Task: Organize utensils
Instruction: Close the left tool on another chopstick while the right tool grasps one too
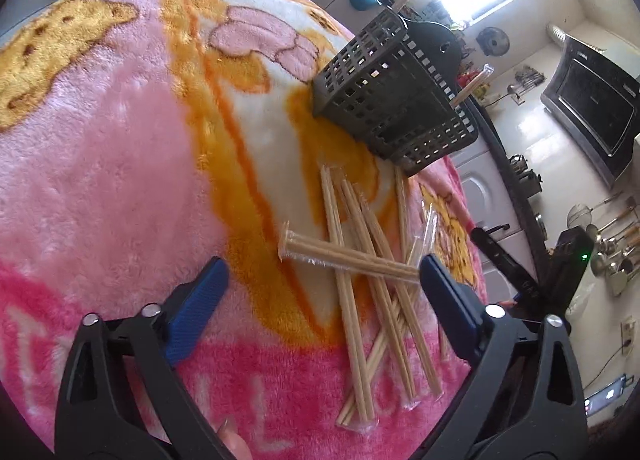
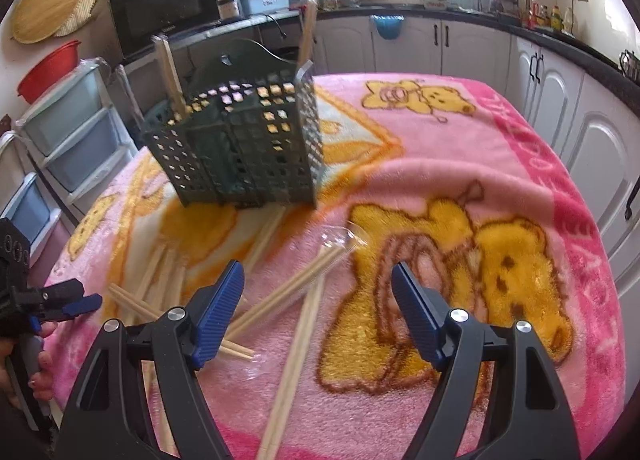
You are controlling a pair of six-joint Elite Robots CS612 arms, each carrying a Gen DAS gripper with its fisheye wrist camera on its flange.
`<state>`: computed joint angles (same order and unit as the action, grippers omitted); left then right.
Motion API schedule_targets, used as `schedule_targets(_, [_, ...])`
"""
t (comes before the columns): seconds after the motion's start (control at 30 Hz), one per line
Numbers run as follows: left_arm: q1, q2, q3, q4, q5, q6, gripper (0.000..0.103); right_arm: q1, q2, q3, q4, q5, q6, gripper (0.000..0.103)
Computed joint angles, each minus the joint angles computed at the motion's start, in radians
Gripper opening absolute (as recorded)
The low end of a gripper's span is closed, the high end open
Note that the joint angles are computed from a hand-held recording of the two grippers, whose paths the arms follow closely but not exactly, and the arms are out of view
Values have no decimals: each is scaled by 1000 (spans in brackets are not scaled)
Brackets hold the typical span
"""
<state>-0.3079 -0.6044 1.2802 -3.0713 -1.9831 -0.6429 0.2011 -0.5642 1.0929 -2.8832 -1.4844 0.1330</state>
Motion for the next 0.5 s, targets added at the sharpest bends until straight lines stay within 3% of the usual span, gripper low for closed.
schedule_targets(0.17, [1,28,-44,11,-8,-4,64,-8,25,-46,77,-18,43,72])
schedule_targets(0.27, [0,38,-67,29,8,3,57,-15,45,-86,131,-2,76,63])
schedule_targets(0.37, [0,49,-91,55,21,10,40,-25,68,-126,161,50,115,57])
schedule_targets(0.43, [1,55,-102,66,21,9,23,-28,83,-157,193,69,139,53])
schedule_targets(0.5, [3,57,-107,79,19,11,16,-31,100,-188,220,87,161,48])
